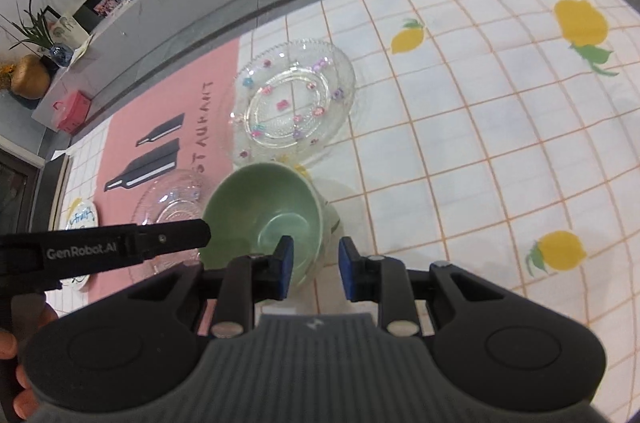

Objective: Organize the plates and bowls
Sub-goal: 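Close both grippers on the rim of the pale green bowl, then lift the pale green bowl with both grippers toward the nested steel bowls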

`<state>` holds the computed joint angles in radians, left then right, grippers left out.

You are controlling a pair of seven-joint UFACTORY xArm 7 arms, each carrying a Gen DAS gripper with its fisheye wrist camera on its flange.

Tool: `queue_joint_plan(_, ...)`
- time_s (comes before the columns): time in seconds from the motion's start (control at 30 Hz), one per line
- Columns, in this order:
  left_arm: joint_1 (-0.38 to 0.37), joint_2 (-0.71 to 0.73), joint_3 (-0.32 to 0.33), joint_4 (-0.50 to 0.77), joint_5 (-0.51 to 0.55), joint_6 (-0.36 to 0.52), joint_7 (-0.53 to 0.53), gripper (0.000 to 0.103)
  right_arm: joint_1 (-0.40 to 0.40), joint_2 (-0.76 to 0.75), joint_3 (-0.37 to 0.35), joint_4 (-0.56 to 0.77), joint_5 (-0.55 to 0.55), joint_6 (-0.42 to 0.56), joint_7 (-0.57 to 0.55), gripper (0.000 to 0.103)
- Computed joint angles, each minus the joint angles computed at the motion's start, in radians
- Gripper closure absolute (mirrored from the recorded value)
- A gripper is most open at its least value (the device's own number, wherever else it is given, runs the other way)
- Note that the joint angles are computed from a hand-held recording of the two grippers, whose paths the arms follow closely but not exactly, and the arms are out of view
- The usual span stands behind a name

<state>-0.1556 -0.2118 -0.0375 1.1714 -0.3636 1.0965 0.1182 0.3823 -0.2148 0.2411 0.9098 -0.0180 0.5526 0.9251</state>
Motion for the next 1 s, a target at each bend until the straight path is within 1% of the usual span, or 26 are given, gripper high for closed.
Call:
queue_joint_plan(0.23,-0.002,0.038,-0.010,-0.003,0.019,-0.014,-0.011,0.077,0.002,0.056,-0.015,0.017,0.025,-0.024,-0.028,0.080)
queue_joint_plan(0.27,-0.003,0.039,-0.010,-0.006,0.019,-0.016,-0.009,0.077,0.002,0.059,-0.016,0.017,0.027,-0.026,-0.029,0.081)
queue_joint_plan(0.3,-0.003,0.039,-0.010,-0.009,0.017,-0.019,-0.006,0.077,0.002,0.062,-0.018,0.017,0.029,-0.028,-0.031,0.084)
queue_joint_plan(0.47,-0.007,0.037,-0.015,-0.013,0.027,-0.024,-0.003,0.078,0.004,0.068,-0.018,0.020,0.031,-0.026,-0.033,0.090)
queue_joint_plan(0.53,-0.010,0.034,-0.018,-0.012,0.039,-0.022,-0.001,0.081,0.003,0.071,-0.016,0.023,0.025,-0.024,-0.026,0.092)
queue_joint_plan(0.57,-0.011,0.032,-0.020,-0.013,0.045,-0.023,-0.001,0.085,0.002,0.071,-0.015,0.024,0.020,-0.021,-0.020,0.093)
queue_joint_plan(0.6,-0.012,0.029,-0.020,-0.014,0.045,-0.024,0.000,0.088,0.002,0.072,-0.015,0.025,0.016,-0.019,-0.014,0.094)
queue_joint_plan(0.73,-0.014,0.021,-0.026,-0.015,0.075,-0.029,-0.014,0.093,0.004,0.074,-0.018,0.027,0.026,-0.017,-0.007,0.095)
queue_joint_plan(1.0,-0.021,-0.039,-0.026,-0.017,0.106,0.008,-0.026,0.095,0.011,0.035,-0.012,0.025,0.037,0.017,0.008,0.096)
